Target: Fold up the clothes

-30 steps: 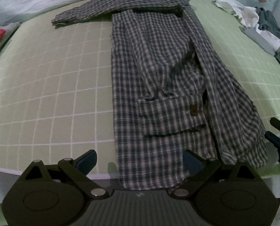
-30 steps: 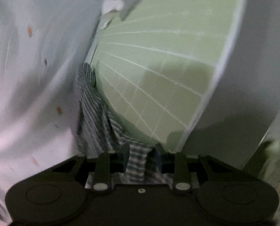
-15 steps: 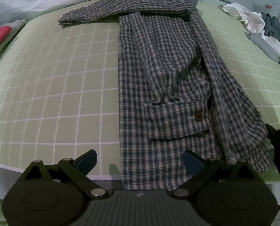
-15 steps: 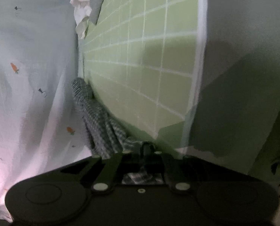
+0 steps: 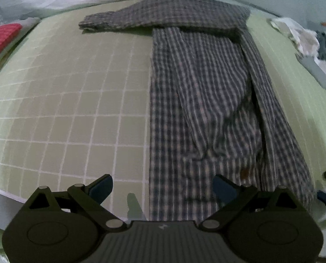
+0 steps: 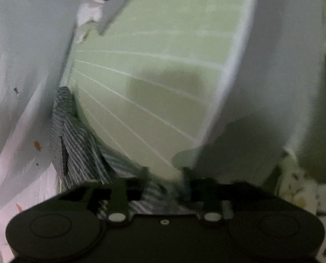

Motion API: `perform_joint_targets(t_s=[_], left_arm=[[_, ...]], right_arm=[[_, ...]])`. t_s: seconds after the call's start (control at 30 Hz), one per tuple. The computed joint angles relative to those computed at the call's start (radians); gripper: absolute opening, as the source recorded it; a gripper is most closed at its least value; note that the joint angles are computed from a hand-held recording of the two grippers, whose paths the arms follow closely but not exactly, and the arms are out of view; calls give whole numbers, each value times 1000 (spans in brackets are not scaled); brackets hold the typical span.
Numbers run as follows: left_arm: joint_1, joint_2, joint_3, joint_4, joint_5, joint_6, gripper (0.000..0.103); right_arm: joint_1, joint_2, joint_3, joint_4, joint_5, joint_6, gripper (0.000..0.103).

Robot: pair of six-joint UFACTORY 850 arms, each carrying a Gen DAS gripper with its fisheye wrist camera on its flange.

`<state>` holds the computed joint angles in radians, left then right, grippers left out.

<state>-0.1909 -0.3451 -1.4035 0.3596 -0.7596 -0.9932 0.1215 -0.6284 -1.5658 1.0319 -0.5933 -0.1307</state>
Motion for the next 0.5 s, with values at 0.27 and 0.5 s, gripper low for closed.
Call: perform_joint_targets(t_s=[0.27, 0.5], left_arm=[[20, -59, -94, 94, -60, -228, 97], [81, -78, -149, 178, -77, -331, 98]], right_arm=[[35, -192, -353, -224, -73, -68, 88], [137, -345, -630, -601, -83, -51, 101]])
